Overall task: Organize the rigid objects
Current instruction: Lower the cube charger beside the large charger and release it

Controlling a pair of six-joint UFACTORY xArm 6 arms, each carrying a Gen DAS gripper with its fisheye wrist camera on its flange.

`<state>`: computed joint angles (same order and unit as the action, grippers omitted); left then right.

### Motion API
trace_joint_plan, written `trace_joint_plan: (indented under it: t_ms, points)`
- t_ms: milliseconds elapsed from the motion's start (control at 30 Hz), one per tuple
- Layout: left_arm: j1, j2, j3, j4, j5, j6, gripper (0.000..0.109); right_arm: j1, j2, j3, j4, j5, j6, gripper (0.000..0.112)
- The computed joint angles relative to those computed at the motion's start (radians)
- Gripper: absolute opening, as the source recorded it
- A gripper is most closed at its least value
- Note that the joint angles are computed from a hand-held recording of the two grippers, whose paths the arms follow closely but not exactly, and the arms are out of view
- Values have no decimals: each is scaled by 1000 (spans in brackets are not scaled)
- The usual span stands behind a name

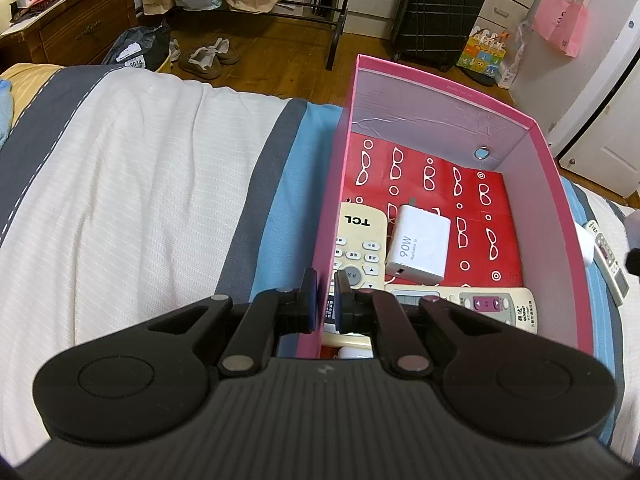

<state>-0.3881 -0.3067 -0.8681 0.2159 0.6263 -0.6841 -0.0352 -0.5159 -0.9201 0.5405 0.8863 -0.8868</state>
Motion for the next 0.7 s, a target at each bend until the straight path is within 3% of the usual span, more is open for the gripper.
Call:
trace_joint_plan:
  t_ms: [167, 367, 467, 700]
  points:
    - [0, 1, 1, -1, -3, 2, 7, 95, 33, -63, -36, 54, -81, 50]
    - [2, -1, 9, -17, -19, 10, 7, 244, 210, -167, -257, 20, -114, 50]
    - [3, -2, 12, -23, -24, 14, 7, 279, 329, -248, -373, 45, -77, 50]
    - [17, -17, 41, -76, -63, 57, 7, 308, 448, -317, -525, 101, -75, 50]
